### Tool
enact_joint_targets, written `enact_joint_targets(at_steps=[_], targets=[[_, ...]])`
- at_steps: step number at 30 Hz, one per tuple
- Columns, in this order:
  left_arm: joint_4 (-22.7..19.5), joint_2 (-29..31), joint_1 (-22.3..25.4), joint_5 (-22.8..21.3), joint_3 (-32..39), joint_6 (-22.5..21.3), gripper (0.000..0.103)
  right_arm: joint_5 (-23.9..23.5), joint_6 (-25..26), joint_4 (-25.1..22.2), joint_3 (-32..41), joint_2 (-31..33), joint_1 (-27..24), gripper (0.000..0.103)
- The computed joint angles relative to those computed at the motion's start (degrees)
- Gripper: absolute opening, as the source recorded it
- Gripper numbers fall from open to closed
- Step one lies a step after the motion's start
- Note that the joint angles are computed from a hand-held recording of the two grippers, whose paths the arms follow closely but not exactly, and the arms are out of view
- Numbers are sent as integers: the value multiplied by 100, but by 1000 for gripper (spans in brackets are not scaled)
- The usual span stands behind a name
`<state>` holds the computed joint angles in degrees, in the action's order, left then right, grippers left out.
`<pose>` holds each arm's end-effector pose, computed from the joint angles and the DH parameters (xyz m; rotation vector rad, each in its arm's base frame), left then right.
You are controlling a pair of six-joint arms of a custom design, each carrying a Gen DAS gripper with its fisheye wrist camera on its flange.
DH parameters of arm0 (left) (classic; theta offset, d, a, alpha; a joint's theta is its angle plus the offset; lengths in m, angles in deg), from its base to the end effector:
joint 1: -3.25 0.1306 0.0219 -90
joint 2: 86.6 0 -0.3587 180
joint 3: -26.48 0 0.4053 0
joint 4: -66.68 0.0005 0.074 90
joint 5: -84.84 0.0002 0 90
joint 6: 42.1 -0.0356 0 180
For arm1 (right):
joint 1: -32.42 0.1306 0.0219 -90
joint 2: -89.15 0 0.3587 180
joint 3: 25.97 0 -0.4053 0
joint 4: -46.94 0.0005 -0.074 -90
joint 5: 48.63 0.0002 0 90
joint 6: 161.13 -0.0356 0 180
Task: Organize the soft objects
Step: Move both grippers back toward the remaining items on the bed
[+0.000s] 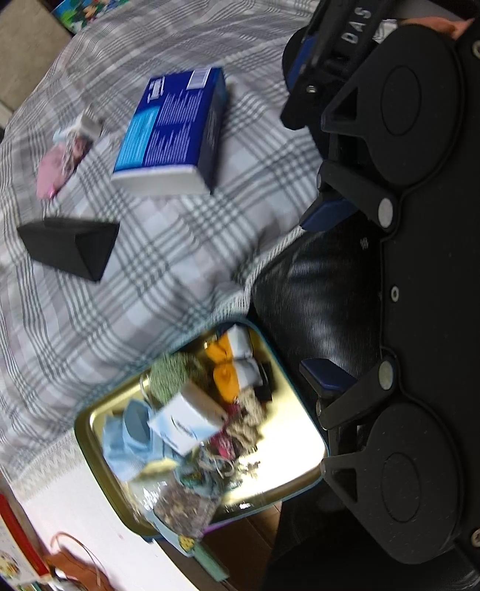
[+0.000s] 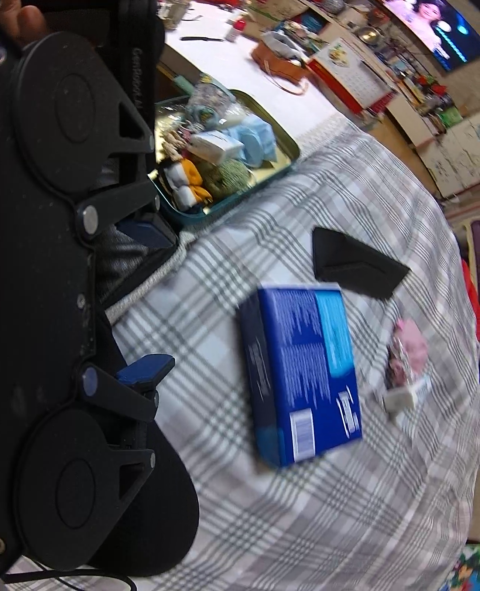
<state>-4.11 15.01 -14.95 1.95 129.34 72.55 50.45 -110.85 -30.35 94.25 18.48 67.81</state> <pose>0.5089 -0.1725 0.3883 -0.1277 2.8307 -0.3506 0.4781 0.3322 0.4455 0.1476 2.7112 0.1748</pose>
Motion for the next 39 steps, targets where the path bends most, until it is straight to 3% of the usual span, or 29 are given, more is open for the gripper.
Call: enact_joint_targets(at_steps=[19, 31, 39], targets=[[-247, 547, -476, 59, 885, -284, 71, 497, -532, 141, -656, -677, -771, 64], [-470, 1029, -491, 54, 1561, -386, 71, 527, -488, 116, -256, -303, -1112, 64], [-672, 1446, -426, 18, 2155, -450, 71, 484, -449, 15, 458, 321, -1311, 64]])
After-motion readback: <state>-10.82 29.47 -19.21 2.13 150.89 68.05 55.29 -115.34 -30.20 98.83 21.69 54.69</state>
